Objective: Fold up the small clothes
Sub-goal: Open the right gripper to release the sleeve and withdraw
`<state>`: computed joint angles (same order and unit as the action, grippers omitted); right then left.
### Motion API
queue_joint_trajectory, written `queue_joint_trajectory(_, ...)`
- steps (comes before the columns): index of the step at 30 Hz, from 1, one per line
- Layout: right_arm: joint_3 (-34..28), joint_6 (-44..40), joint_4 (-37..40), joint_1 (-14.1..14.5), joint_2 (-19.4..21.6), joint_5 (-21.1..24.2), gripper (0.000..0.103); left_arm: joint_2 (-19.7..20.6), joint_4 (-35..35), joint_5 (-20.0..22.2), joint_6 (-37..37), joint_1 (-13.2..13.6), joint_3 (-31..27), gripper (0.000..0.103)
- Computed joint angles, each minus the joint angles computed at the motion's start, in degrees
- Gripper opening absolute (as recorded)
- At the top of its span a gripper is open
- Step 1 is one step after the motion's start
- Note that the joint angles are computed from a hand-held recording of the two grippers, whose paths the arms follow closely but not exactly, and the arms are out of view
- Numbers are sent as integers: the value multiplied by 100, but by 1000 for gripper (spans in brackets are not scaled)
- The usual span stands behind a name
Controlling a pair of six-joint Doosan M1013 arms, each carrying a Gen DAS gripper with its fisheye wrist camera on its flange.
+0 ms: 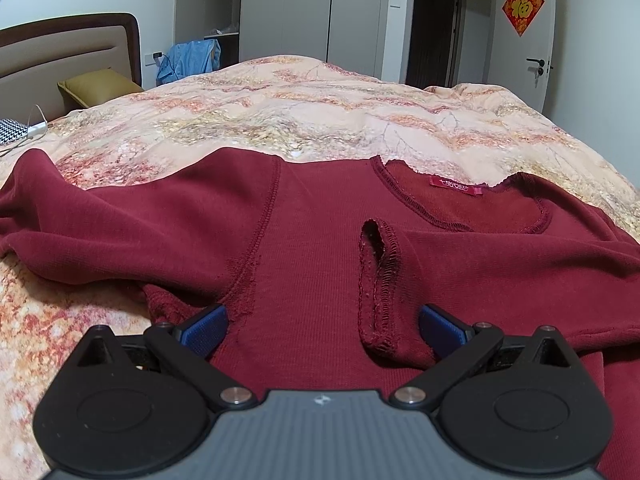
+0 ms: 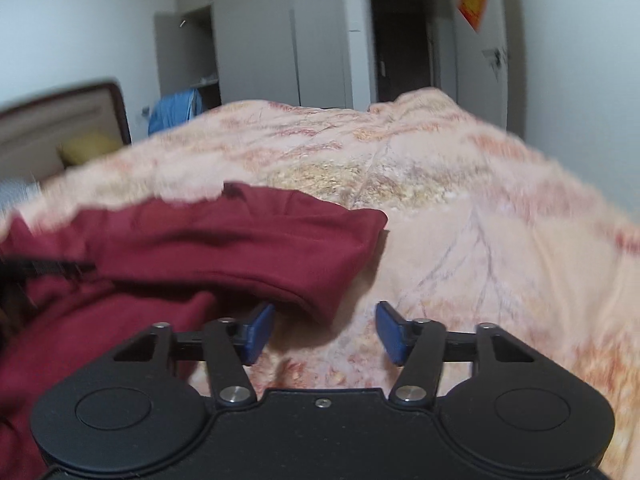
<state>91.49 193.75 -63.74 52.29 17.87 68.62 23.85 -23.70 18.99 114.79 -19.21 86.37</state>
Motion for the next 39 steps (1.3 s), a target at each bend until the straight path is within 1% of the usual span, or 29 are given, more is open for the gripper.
queue_joint_trajectory(1, -36, -89, 15, -12, 53, 82, 33, -1, 1, -4, 1, -1, 3, 103)
queue_joint_trajectory(2, -80, -135, 42, -28, 105, 186, 11, -1, -11, -3, 12, 2, 2, 103)
queue_joint_trajectory(4, -72, -33, 91, -44, 125, 217, 9, -1, -36, -1, 30, 2, 3, 103)
queue_joint_trajectory(7, -127, -54, 77, 5, 198, 539, 6, -4, -35, -27, 39, -3, 15, 103)
queue_joint_trajectory(10, -131, -176, 76, 23, 228, 521, 7, -6, 41, -71, -7, -18, 30, 103)
queue_joint_trajectory(12, -131, -106, 67, 36, 201, 464, 13, -13, -185, -22, 159, 10, 17, 103)
queue_joint_trajectory(13, -125, -51, 54, 50, 177, 437, 22, -20, -445, 85, 349, 52, -11, 103)
queue_joint_trajectory(14, -113, -1, 24, 78, 153, 419, 38, -35, -786, 254, 608, 114, -47, 103)
queue_joint_trajectory(15, -130, -6, 8, 114, 149, 455, 47, -59, -1275, 435, 1012, 199, -65, 103)
queue_joint_trajectory(16, -134, -4, -67, 162, 145, 482, 59, -93, -1692, 602, 1349, 290, -69, 103)
queue_joint_trajectory(17, -124, 11, -159, 206, 133, 480, 66, -134, -1899, 727, 1486, 370, -70, 103)
queue_joint_trajectory(18, -142, 12, -213, 249, 135, 485, 69, -177, -2007, 828, 1556, 448, -70, 103)
queue_joint_trajectory(20, -174, 105, -357, 325, 138, 447, 86, -237, -2115, 1019, 1632, 628, -97, 103)
queue_joint_trajectory(21, -188, 207, -458, 357, 141, 384, 90, -261, -2038, 1047, 1509, 717, -113, 103)
queue_joint_trajectory(22, -190, 307, -566, 373, 134, 264, 97, -272, -1923, 1081, 1325, 816, -143, 103)
queue_joint_trajectory(23, -213, 376, -665, 389, 136, 132, 102, -268, -1771, 1127, 1089, 917, -193, 103)
queue_joint_trajectory(25, -309, 425, -838, 390, 177, -134, 102, -232, -1325, 1144, 446, 1129, -310, 103)
queue_joint_trajectory(26, -375, 421, -881, 373, 207, -286, 102, -203, -990, 1089, 50, 1223, -371, 103)
queue_joint_trajectory(29, -608, 408, -875, 256, 314, -886, 102, -88, 424, 833, -1446, 1461, -545, 103)
queue_joint_trajectory(31, -785, 464, -898, 167, 428, -1239, 102, 27, 964, 731, -2229, 1625, -673, 103)
queue_joint_trajectory(33, -1001, 401, -778, 54, 565, -1540, 102, 181, 994, 728, -2614, 1796, -846, 103)
queue_joint_trajectory(35, -1199, 422, -725, -29, 712, -1745, 102, 339, 611, 698, -2707, 1963, -1004, 103)
queue_joint_trajectory(37, -1324, 506, -754, -91, 830, -1982, 102, 434, 196, 469, -2690, 2072, -1047, 103)
queue_joint_trajectory(39, -1461, 472, -759, -121, 958, -2117, 102, 504, 48, 293, -2621, 2124, -1098, 102)
